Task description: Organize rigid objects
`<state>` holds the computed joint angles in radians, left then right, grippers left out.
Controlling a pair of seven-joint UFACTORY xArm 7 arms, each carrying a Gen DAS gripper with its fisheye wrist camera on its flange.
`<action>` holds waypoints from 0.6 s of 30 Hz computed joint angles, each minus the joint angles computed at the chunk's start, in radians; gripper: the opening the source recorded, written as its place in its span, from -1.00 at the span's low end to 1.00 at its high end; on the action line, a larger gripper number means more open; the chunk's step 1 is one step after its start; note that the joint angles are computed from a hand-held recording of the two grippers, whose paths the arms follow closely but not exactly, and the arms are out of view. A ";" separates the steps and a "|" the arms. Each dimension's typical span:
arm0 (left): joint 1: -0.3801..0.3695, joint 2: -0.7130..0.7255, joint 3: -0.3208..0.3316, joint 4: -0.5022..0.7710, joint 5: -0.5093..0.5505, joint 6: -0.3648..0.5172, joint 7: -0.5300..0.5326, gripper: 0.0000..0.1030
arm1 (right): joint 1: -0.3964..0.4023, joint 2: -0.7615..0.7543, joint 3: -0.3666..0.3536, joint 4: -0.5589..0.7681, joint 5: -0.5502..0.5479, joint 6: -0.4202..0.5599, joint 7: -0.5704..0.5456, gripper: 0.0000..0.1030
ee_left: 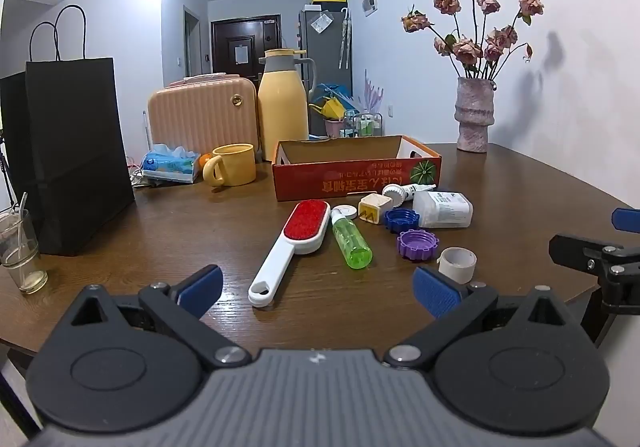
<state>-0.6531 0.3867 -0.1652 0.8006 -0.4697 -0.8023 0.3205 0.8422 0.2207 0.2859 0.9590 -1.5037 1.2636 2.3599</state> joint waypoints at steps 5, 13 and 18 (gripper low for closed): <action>-0.002 0.001 0.001 0.003 -0.005 0.004 0.002 1.00 | 0.001 -0.003 0.001 -0.001 0.002 0.000 -0.001 1.00; 0.001 0.001 0.000 0.000 0.002 -0.003 -0.002 1.00 | -0.002 -0.016 0.000 -0.008 0.003 -0.007 -0.006 1.00; 0.003 0.001 -0.001 -0.001 0.008 -0.005 -0.005 1.00 | -0.003 -0.010 0.006 -0.003 0.003 0.000 -0.004 1.00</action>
